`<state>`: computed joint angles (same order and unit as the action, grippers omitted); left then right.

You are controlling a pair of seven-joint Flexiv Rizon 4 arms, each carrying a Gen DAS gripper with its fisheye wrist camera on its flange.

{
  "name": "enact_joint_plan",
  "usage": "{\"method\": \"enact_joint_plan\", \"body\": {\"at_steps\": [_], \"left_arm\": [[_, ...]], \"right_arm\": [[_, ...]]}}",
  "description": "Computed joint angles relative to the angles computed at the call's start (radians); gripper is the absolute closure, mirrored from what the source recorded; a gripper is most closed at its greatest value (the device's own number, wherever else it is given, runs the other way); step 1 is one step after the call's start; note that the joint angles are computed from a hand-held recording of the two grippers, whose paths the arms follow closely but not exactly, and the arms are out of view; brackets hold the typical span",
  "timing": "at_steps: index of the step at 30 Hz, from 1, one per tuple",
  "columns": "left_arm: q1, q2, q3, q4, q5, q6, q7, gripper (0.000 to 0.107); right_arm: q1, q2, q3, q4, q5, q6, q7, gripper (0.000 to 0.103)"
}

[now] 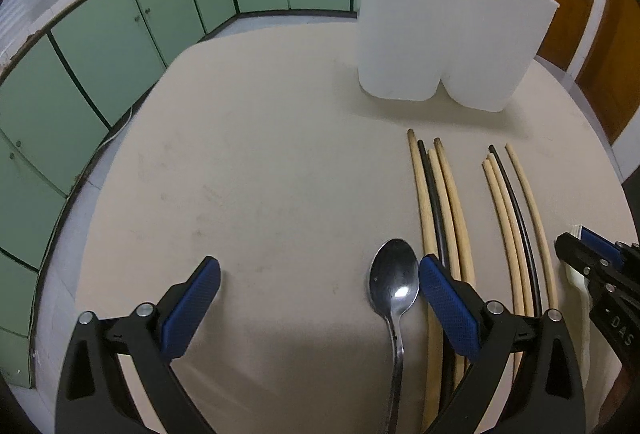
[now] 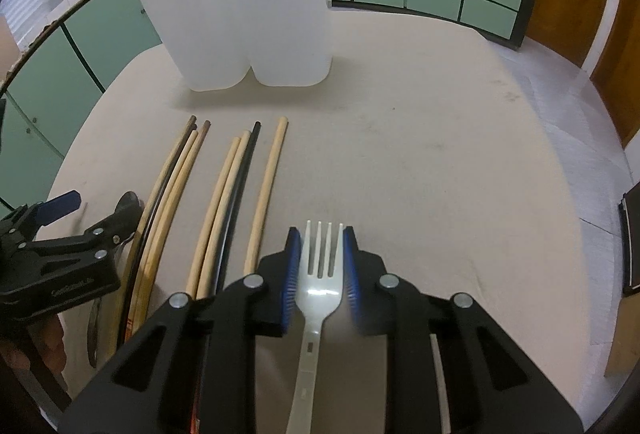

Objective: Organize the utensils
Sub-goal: 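Lower the left tool onto the spoon while the right tool closes on the fork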

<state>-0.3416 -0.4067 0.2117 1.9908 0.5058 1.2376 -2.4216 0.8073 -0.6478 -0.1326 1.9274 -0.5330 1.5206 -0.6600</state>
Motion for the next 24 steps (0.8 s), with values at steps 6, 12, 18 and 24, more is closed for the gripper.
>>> {"method": "enact_joint_plan", "body": {"at_steps": [6, 12, 18, 24], "left_arm": [[0.027, -0.009, -0.009, 0.027, -0.046, 0.049, 0.019, 0.010], [0.020, -0.013, 0.022, 0.024, -0.050, 0.056, 0.053, 0.010], [-0.007, -0.017, 0.038, -0.002, -0.024, 0.016, 0.030, 0.010], [0.046, -0.020, -0.012, -0.002, -0.064, 0.024, 0.062, 0.015]], "right_arm": [[-0.082, 0.016, 0.093, 0.010, 0.046, 0.011, -0.051, 0.058], [-0.038, 0.046, 0.035, 0.065, 0.045, 0.034, -0.047, 0.054], [-0.050, 0.032, 0.059, 0.023, 0.068, -0.011, -0.039, 0.054], [-0.037, 0.023, 0.058, -0.022, 0.032, -0.108, 0.000, 0.080]]}}
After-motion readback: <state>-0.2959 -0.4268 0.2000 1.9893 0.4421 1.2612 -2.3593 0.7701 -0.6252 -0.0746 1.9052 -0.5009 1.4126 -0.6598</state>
